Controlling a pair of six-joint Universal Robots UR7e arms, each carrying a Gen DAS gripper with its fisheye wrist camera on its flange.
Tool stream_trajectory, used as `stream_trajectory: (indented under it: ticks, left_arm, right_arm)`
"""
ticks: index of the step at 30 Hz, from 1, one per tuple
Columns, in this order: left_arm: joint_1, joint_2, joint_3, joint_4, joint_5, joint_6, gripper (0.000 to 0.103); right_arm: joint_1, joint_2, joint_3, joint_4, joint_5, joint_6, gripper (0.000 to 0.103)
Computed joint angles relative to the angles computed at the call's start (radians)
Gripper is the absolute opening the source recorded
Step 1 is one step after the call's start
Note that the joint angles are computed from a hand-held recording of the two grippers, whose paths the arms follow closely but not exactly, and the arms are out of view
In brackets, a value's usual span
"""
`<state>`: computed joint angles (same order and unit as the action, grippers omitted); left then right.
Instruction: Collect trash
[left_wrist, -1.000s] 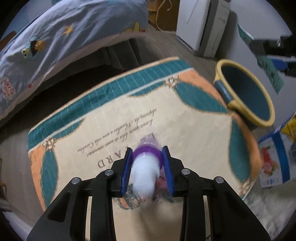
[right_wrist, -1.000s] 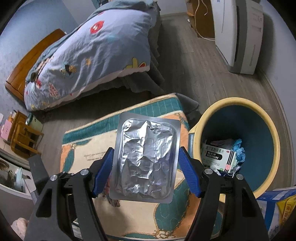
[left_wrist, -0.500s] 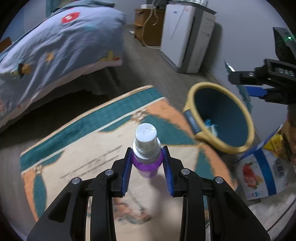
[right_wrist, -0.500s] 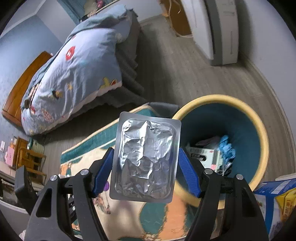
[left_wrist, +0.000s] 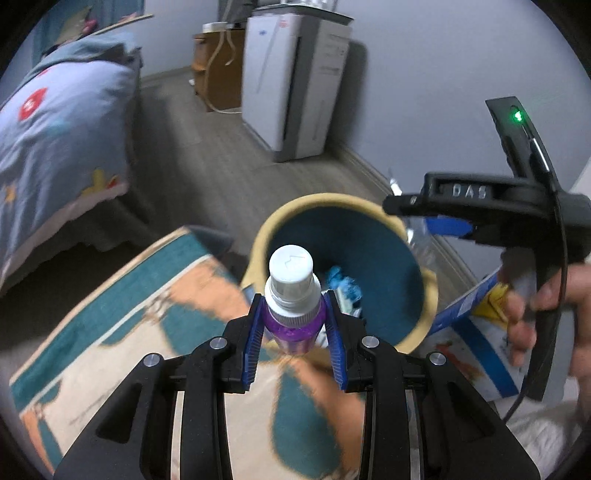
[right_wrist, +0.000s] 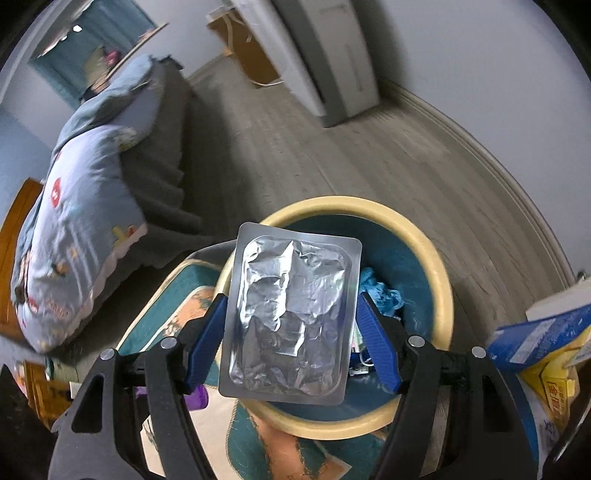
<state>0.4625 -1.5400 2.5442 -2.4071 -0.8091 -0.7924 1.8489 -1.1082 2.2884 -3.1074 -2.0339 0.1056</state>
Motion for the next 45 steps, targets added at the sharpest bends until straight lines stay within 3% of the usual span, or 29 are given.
stream_trajectory:
  ticks: [4,9,12,14,23,28,37,42,45]
  left_arm:
    - [0.052,0.138,-0.061,-0.090,-0.004,0.089,0.033]
    - [0.083,0.201,-0.090,-0.135,-0.001,0.133,0.038]
    - [0.081,0.197,-0.081,-0.158,0.013,0.136,0.057]
    - [0.076,0.192,-0.075,-0.164,0.020,0.135,0.068]
    - [0.025,0.118,-0.047,-0.065,0.039,0.028,0.083]
    - [-0.068,0.005,-0.009,0.108,0.051,-0.123,0.092]
    - [-0.289,-0.258,-0.013,0.640,0.029,-0.502,0.097]
    - [-0.376,-0.343,-0.037,0.886,0.030,-0.763,0.097]
    - [-0.415,-0.385,-0.039,0.968,0.026,-0.857,0.098]
  right_arm:
    - [-0.013,-0.003,0.003,-0.013,-0.017,0.018,0.069]
    - [-0.020,-0.009,0.007,-0.023,-0.022,0.025,0.070]
    - [-0.031,-0.015,0.009,-0.016,-0.006,0.030,0.071]
    - [-0.040,-0.018,0.012,-0.019,0.016,0.037,0.078]
    - [-0.015,-0.031,0.012,-0.007,0.030,0.021,0.091]
    - [0.031,-0.050,0.017,0.026,-0.006,-0.035,0.095]
    - [0.179,-0.079,0.076,-0.013,-0.153,-0.176,0.097]
    - [0.226,-0.146,0.141,-0.021,-0.124,-0.147,0.097]
    - [0.243,-0.178,0.175,0.003,-0.107,-0.115,0.097]
